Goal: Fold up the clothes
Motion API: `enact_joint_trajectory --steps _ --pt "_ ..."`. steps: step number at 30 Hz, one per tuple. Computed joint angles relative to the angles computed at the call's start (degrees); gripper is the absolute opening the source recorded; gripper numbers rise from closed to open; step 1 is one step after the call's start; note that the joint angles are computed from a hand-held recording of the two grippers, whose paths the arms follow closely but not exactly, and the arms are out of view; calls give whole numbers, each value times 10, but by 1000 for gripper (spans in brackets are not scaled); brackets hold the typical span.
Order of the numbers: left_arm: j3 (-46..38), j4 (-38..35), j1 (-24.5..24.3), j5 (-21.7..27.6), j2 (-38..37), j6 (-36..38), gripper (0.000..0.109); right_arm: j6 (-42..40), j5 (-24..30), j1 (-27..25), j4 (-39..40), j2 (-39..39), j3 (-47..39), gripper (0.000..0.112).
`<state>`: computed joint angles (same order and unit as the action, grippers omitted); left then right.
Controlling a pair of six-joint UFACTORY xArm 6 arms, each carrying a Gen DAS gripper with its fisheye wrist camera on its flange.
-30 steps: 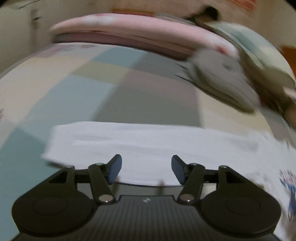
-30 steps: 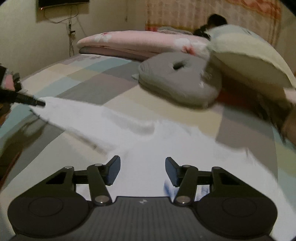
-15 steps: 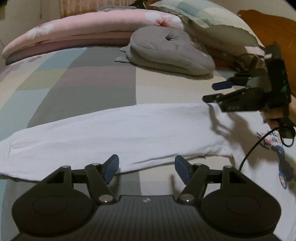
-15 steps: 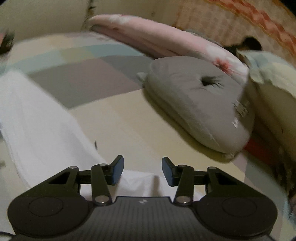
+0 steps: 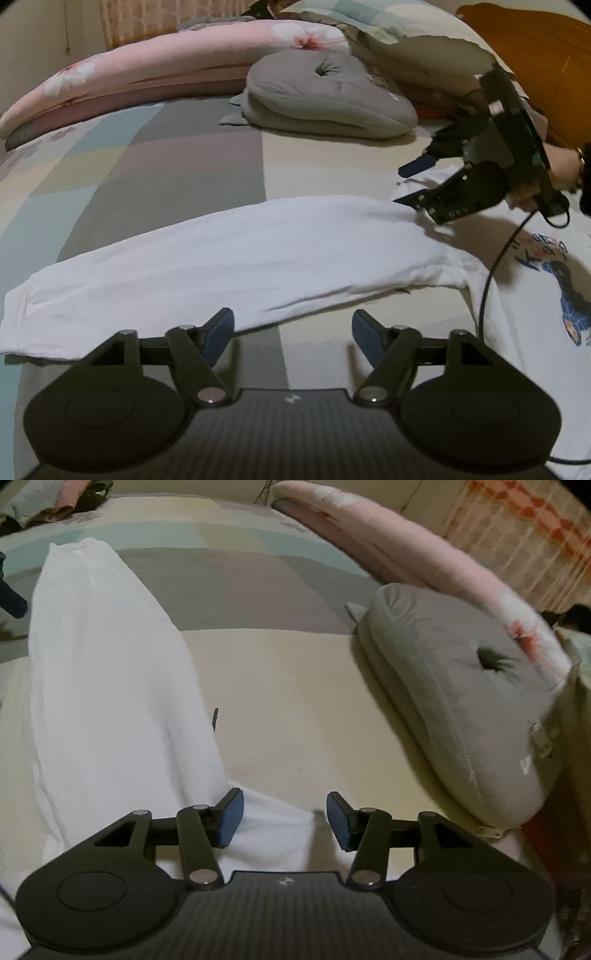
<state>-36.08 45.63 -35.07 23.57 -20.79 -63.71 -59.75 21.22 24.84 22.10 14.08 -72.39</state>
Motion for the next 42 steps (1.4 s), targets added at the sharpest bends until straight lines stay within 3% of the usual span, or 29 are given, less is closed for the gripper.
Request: enact_joint_trajectory --steps 1,2,3,7,10,13,15,17,19,25,27,30,32,37,39,42 --pt "1 -3 0 -2 1 4 75 -4 18 -2 3 1 -7 33" --pt "0 -4 0 -3 2 5 75 -7 34 -1 8 -3 -7 8" --pt "-1 -3 -1 -2 3 3 75 -10 42 0 13 -7 -2 2" --pt "-3 -2 -1 -3 6 3 75 -8 -17 15 -15 -18 30 1" --pt "0 -1 -2 0 3 1 75 50 -78 16 -36 -1 22 1" --pt "4 -1 0 1 -1 -1 75 28 -31 6 22 5 -11 1" --pt "9 -6 2 -2 -5 0 75 20 8 -2 53 10 -35 10" --pt "11 -11 2 -5 -6 4 75 18 30 -10 66 12 -48 41" --pt "13 -22 1 -9 -6 12 75 24 41 -16 46 19 -54 49" --pt "16 -61 -11 -36 -9 55 76 17 88 -24 37 31 -67 49" --pt "13 -60 -16 -35 -8 59 78 7 114 -28 48 33 -76 38" --pt "7 -58 -19 -34 -3 60 79 -3 131 -30 55 33 -81 7" --pt "4 -57 -20 -32 0 57 80 -5 117 -29 71 32 -78 6" --pt "4 -55 -23 -26 -2 52 80 50 -7 -20 140 37 -62 7" --pt "7 -52 -23 -24 -7 51 80 92 -8 -23 126 35 -63 12" --pt "13 -46 -17 -25 -12 43 80 71 9 -21 162 10 -49 19"
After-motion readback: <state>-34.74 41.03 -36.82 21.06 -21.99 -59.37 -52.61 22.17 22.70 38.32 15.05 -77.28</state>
